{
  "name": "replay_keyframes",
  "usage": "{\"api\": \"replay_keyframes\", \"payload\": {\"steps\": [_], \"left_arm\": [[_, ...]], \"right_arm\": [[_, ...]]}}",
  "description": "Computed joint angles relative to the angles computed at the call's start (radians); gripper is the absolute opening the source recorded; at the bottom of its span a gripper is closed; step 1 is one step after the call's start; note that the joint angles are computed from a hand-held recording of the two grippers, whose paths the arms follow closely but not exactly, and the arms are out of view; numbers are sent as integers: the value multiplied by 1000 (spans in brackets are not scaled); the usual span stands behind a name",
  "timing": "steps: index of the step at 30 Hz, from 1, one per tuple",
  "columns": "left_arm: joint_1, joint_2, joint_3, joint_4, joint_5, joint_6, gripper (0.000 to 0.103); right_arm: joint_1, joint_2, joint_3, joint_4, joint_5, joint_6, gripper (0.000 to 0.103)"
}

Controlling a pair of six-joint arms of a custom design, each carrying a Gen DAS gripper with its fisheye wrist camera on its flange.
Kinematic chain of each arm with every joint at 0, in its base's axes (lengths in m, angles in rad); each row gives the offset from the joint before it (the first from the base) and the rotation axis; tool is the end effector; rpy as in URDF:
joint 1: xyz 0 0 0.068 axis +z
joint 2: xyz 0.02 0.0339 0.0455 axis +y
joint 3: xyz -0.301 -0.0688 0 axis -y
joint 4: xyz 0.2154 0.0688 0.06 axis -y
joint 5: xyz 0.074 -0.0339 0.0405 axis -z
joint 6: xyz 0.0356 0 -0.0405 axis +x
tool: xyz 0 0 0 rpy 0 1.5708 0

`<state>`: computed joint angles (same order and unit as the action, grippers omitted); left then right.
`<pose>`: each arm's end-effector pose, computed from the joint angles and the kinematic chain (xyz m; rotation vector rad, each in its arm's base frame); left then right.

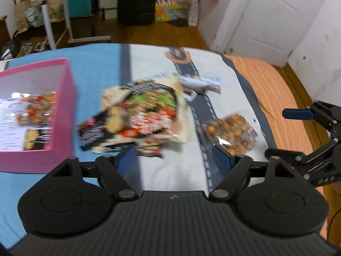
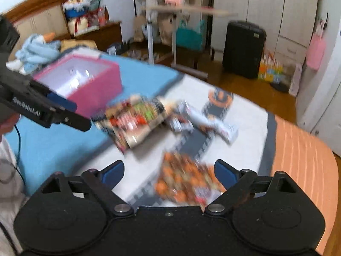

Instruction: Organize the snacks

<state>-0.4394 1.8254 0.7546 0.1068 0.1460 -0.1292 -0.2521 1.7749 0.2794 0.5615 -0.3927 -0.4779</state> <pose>0.2820 -0.1383 0.1548 0.4551 2.5296 -0.4060 0.2170 -0.0418 0.1120 -0.4284 2.3763 0.1642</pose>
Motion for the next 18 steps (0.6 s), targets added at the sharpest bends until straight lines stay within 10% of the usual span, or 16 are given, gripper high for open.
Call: {"api": "replay_keyframes", "payload": {"steps": [10,18], "left_arm": [[-172,296,81,215,-113,-149,81],[-155,420,122,304,43,-240,80]], "right_arm": [[-179,482,31,321,18,-256,95],[-279,672,172,309,-61,-303,103]]}}
